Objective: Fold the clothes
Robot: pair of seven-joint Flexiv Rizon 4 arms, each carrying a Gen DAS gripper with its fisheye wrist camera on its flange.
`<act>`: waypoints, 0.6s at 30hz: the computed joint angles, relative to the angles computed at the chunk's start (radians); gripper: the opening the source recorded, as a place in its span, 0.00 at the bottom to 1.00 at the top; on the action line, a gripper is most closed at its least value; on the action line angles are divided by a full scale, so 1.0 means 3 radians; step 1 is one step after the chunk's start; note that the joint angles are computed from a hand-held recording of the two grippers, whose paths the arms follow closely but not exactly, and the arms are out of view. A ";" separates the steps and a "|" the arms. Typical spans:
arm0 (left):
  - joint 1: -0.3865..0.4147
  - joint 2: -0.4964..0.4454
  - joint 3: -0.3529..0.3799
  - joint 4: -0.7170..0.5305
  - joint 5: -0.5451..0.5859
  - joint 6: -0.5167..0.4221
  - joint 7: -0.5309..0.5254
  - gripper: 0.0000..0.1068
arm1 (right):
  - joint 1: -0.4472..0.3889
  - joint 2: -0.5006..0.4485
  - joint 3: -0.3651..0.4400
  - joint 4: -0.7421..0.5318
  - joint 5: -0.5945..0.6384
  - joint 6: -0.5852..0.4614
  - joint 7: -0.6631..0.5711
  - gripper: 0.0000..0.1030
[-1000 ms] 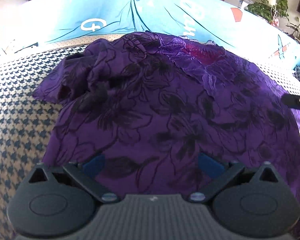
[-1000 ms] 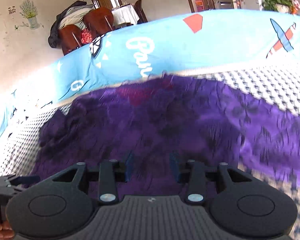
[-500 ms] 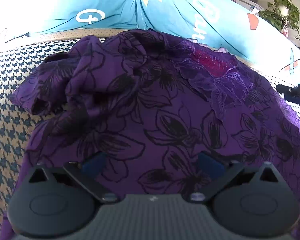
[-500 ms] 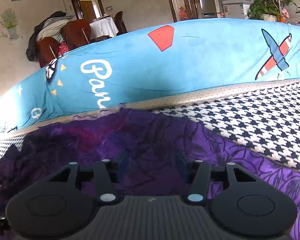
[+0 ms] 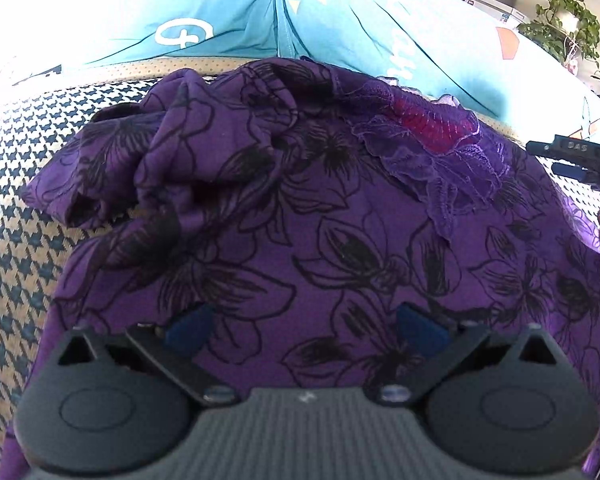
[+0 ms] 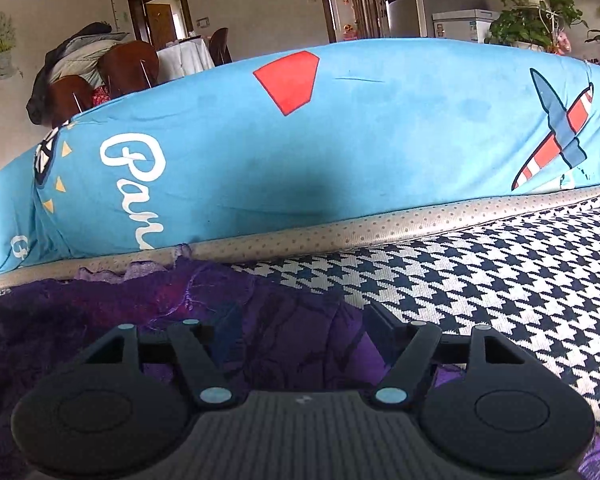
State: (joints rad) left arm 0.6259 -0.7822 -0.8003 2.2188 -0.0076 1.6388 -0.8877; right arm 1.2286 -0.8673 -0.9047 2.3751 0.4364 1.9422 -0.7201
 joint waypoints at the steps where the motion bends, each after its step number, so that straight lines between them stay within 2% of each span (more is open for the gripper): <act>1: 0.0004 -0.0003 -0.0005 -0.0003 -0.0003 -0.0007 -0.0002 0.96 | -0.0055 0.0005 0.0024 -0.0015 -0.0032 -0.0007 -0.0022 0.67; 4: -0.0005 -0.0011 0.0002 -0.0011 -0.0004 -0.0001 -0.0002 0.96 | -0.0189 0.0023 0.0089 -0.0059 -0.0109 -0.0023 -0.0098 0.67; 8: -0.0077 -0.0007 0.0068 -0.0019 0.0038 0.0062 0.0015 0.96 | -0.0433 0.0133 0.0310 -0.0114 -0.0191 0.0059 -0.0261 0.67; 11: -0.0118 -0.0012 0.0103 -0.0029 0.0063 0.0103 0.0007 0.96 | -0.0393 0.0088 0.0280 -0.0156 -0.0216 -0.0053 -0.0381 0.66; 14: -0.0144 -0.0023 0.0125 -0.0042 0.0087 0.0131 -0.0005 0.96 | -0.0291 0.0033 0.0189 -0.0155 -0.0220 -0.0119 -0.0424 0.48; 18: -0.0197 -0.0030 0.0178 -0.0056 0.0135 0.0199 -0.0020 0.96 | -0.0250 0.0039 0.0147 -0.0119 -0.0216 -0.0123 -0.0406 0.18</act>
